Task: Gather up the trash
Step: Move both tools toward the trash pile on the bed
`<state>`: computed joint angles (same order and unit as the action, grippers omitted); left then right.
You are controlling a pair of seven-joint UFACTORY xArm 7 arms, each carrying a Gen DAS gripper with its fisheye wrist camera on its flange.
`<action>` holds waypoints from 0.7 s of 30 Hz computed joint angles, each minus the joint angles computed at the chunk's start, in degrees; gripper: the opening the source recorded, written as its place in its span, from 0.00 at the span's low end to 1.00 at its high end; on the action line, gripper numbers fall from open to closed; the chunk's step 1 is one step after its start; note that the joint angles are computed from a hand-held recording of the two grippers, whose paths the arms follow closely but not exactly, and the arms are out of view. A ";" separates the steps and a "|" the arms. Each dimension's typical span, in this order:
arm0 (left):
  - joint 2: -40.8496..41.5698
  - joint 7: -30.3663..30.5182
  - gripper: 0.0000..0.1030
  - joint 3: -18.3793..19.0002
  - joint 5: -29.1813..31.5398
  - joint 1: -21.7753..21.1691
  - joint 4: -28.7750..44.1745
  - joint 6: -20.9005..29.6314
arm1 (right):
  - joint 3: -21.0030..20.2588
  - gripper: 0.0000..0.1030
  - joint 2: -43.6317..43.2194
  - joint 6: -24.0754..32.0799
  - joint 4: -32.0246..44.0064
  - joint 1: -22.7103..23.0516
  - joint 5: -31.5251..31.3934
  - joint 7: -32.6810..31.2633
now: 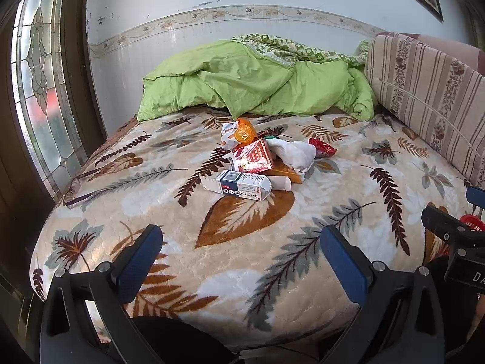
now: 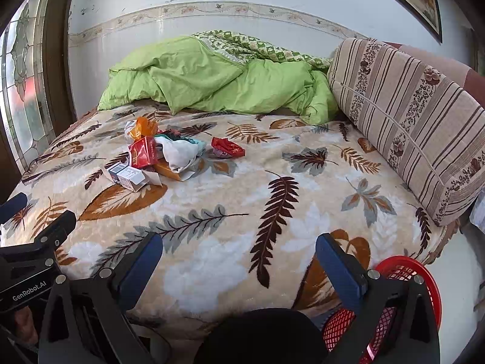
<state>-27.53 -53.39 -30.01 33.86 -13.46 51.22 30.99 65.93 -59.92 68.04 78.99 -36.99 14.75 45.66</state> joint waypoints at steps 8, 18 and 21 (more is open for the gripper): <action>-0.18 -0.09 1.00 0.08 -0.01 -0.08 -0.24 -0.13 | -0.20 0.99 0.30 -0.03 -0.48 0.41 0.32 0.26; -0.34 0.10 1.00 0.01 -0.29 -0.16 -0.46 -0.10 | 0.03 0.99 1.77 -0.41 -1.22 1.32 -0.20 1.21; -0.16 0.29 1.00 0.06 -0.36 -0.18 -0.18 0.08 | 0.14 0.99 2.05 -0.46 -1.23 1.48 -0.64 1.42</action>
